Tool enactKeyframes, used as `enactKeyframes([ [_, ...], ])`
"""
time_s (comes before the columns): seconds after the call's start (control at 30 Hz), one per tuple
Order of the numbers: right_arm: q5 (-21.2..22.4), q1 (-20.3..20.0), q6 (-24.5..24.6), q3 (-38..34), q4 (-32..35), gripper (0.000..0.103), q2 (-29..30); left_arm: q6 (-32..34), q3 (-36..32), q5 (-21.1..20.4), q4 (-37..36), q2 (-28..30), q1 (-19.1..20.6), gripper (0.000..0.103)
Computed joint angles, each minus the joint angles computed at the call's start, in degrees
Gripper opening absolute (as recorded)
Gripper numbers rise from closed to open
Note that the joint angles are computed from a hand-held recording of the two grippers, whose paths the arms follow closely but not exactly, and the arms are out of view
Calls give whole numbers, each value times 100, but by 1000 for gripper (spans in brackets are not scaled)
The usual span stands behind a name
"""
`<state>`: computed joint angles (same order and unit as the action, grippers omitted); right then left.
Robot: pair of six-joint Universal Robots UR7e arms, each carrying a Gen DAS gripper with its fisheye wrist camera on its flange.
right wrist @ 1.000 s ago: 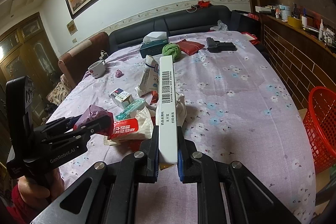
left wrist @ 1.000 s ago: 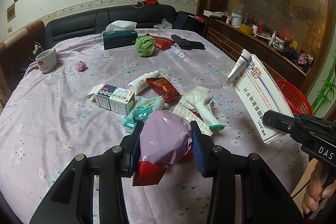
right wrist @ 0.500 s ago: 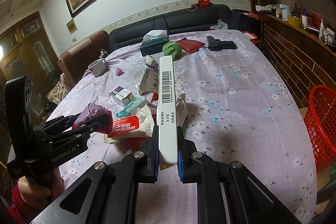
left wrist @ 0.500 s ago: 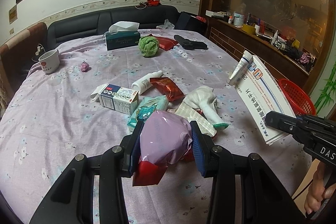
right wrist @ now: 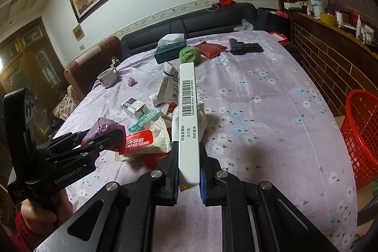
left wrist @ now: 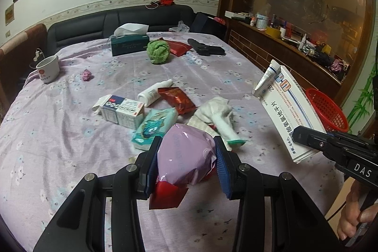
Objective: Collect trash
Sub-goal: 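Carry the white box right and pink bag left to the red basket, open both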
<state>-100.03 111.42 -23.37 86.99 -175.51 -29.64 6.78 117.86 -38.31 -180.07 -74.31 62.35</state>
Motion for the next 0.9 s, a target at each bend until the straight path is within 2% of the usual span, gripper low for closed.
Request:
enactKeyframes([
  [0.1, -11, -39, 53, 84, -85, 14, -81, 56, -62, -29, 14, 87, -49, 41],
  [0.47, 48, -363, 328, 461, -462, 14, -547, 37, -611, -531, 555, 604, -289, 41],
  [0.73, -42, -896, 719, 874, -1217, 14, -1224, 384, -1473, -1099, 969, 1548, -610, 41],
  [0.9, -167, -1231, 883, 930, -1375, 14, -1563, 433, -2255, -1560, 1339, 2255, -666, 42],
])
